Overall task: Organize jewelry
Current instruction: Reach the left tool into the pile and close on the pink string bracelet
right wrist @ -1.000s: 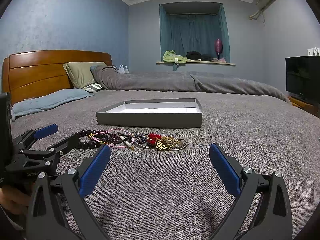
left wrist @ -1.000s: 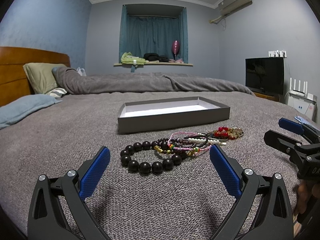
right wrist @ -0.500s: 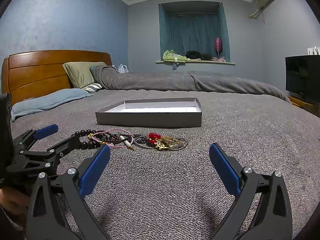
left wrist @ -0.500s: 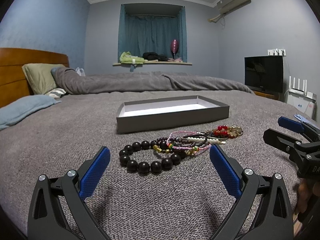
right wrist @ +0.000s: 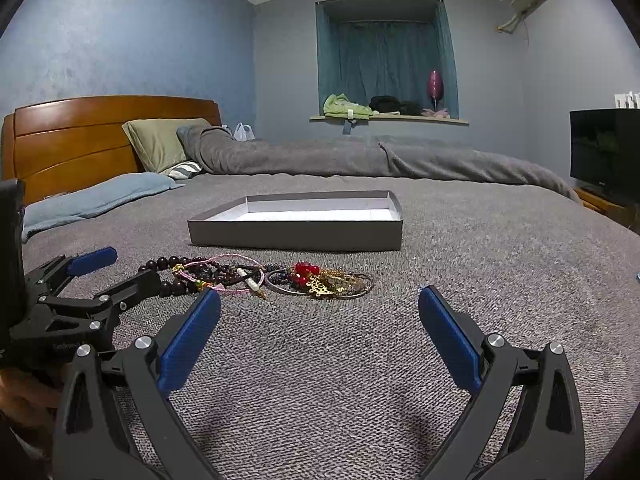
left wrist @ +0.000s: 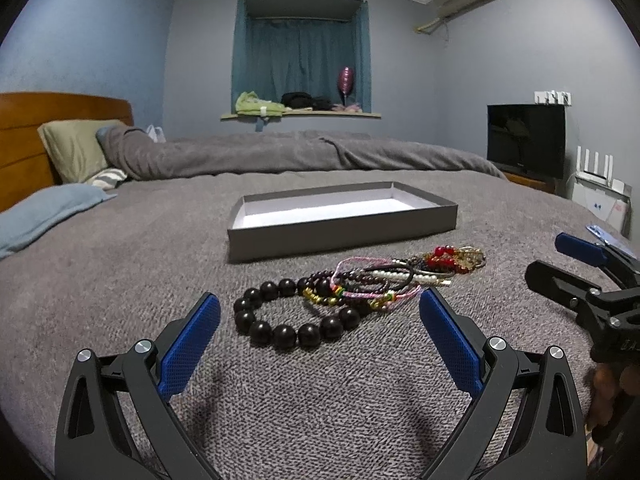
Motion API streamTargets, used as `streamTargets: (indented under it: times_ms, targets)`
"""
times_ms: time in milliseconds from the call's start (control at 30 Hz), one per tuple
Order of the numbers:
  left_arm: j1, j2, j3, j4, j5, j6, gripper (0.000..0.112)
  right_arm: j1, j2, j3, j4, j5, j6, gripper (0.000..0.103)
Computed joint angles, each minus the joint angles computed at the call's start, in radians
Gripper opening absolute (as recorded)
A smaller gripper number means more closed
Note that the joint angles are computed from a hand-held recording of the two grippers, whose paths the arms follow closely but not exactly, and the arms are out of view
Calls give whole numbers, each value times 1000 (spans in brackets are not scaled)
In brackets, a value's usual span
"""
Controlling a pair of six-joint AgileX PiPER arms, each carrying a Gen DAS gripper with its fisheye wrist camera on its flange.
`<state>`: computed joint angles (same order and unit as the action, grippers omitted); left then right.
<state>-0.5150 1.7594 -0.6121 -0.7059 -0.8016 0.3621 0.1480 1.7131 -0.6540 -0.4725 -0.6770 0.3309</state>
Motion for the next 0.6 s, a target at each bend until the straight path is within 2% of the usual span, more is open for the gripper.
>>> streamTargets:
  times_ms: [100, 233, 333, 400, 500, 600]
  targets:
    - [12, -29, -7, 17, 43, 15, 99, 6, -6, -13, 0, 35, 8, 98]
    - [39, -52, -60, -6, 178, 87, 99, 13, -10, -59, -40, 125, 66, 98]
    - [54, -52, -84, -16, 220, 104, 99, 3, -15, -100, -138, 182, 163, 98]
    - [76, -57, -105, -1, 283, 96, 99, -1, -15, -129, -193, 217, 214, 98]
    - [112, -61, -161, 26, 428, 126, 99, 0, -6, -187, -275, 289, 288, 98]
    - [117, -51, -213, -34, 483, 219, 99, -7, 10, -240, -396, 336, 409, 98]
